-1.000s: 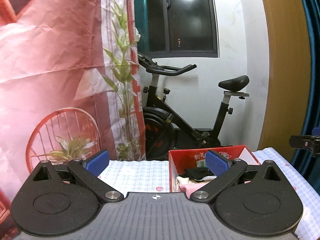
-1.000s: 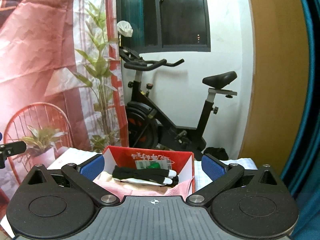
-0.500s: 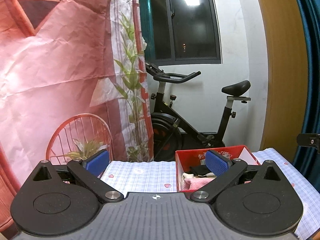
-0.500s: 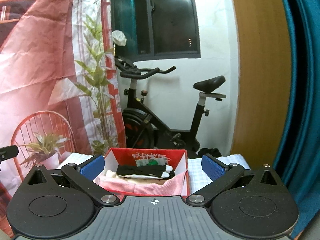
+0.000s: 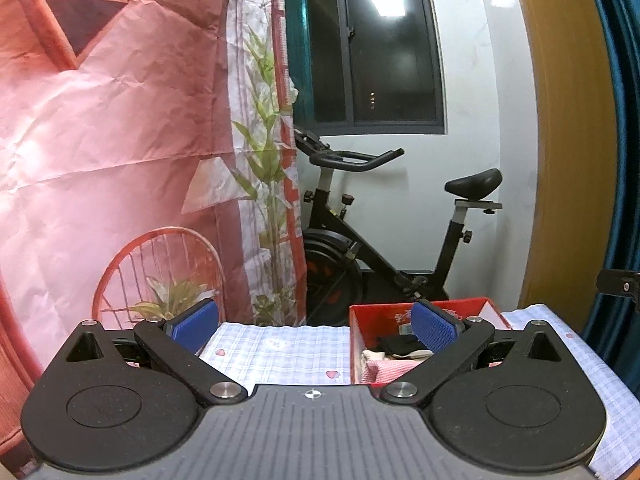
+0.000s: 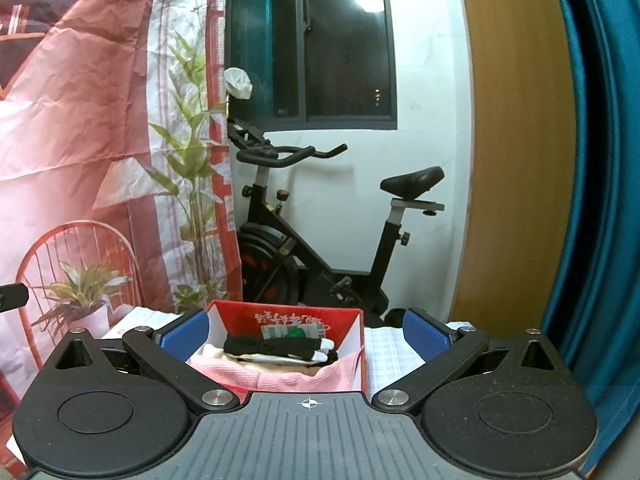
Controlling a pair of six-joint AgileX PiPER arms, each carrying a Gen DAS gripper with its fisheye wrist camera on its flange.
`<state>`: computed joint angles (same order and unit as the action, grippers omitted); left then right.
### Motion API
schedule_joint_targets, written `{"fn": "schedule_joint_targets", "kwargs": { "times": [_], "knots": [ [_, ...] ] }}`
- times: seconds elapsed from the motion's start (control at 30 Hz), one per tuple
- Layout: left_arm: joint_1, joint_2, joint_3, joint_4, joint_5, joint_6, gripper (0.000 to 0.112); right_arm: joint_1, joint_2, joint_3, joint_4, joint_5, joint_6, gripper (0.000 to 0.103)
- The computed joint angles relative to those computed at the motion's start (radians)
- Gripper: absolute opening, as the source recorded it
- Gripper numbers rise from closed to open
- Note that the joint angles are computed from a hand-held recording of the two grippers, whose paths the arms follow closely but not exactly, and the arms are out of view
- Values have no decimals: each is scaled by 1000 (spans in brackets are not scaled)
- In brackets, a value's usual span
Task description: Organize soft objects
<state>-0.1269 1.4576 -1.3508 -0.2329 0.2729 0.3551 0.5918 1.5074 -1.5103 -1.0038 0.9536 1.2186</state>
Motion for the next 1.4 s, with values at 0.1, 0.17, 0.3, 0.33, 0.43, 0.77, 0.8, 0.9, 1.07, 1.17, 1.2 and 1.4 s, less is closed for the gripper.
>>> {"fn": "schedule_joint_targets", "kwargs": {
  "times": [0.1, 0.17, 0.3, 0.33, 0.43, 0.77, 0.8, 0.9, 1.07, 1.17, 1.2, 1.4],
  "knots": [
    [4, -2, 6, -13, -7, 16, 103, -6, -13, 17, -11, -7, 6, 103],
    [6, -1, 5, -27, -5, 30, 103, -8, -21, 27, -16, -7, 9, 103],
    [8, -2, 4, -40, -1, 44, 103, -10, -29, 36, -19, -8, 5, 103],
    [8, -2, 5, -44, 0, 47, 103, -11, -30, 37, -18, -9, 5, 103],
    [13, -2, 2, -58, 5, 63, 103, -7, -29, 35, -21, -4, 8, 103],
    [22, 3, -8, -72, 13, 73, 103, -7, -28, 33, -20, -4, 7, 103],
    [22, 2, -8, -70, 14, 70, 103, -8, -28, 35, -21, -5, 7, 103],
    [22, 1, -8, -57, 16, 58, 103, -11, -29, 36, -17, -9, 5, 103],
    [19, 2, -9, -42, 19, 43, 103, -4, -29, 37, -19, -1, 8, 103],
    [20, 3, -11, -46, 21, 46, 103, -6, -33, 47, -17, -4, 7, 103],
    [20, 3, -12, -41, 22, 41, 103, -8, -36, 50, -17, -5, 8, 103],
    [20, 5, -12, -33, 24, 34, 103, -10, -36, 50, -13, -9, 2, 103]
  ]
}}
